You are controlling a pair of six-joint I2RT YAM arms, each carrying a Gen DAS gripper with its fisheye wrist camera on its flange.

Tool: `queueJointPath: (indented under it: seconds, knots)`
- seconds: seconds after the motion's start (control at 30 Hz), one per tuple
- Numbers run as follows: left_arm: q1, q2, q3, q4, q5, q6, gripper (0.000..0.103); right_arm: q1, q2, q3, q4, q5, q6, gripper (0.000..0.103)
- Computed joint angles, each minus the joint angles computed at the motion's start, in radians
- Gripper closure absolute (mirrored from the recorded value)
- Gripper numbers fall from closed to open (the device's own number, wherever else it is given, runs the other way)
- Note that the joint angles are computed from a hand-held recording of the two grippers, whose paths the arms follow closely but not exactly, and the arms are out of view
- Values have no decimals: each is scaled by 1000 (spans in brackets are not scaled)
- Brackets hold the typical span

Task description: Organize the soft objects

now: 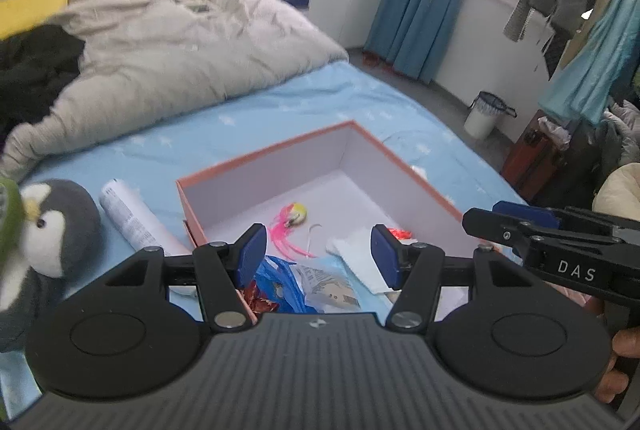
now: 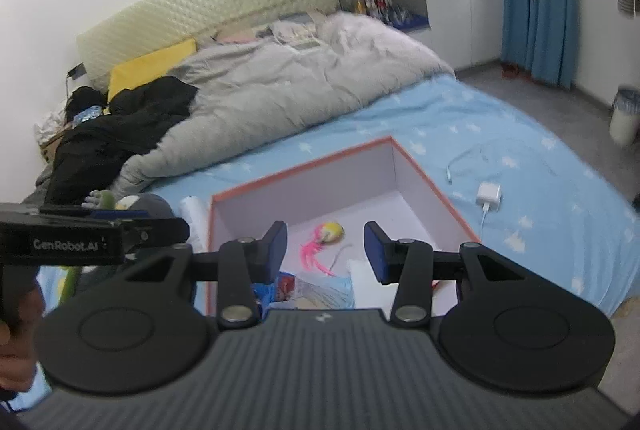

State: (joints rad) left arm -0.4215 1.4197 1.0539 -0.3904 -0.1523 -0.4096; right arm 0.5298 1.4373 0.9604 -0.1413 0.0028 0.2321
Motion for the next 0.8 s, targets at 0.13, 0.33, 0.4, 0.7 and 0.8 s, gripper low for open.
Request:
queueJointPath:
  seconds: [0.13,0.33,0.4,0.7,0.8]
  knots:
    - [-61,-122,-30,-60,-50,-10,39,36,-104,-34,-30,19,6,58]
    - [-199,-263,-80,-136,-187,-68,39,100,-244,-111,-54,81,35,58]
    - [-240,-306,-104,-154,-210,-98,39,126,-289,-141,-65,103,48,58]
    - [-436,-425,-206,-214,-403,-188,39,261,-461,-267,-102,205,92,58]
    - [-487,-457,-239,-237,-446,-232,39,312,-513,-320,-107,238,116,58]
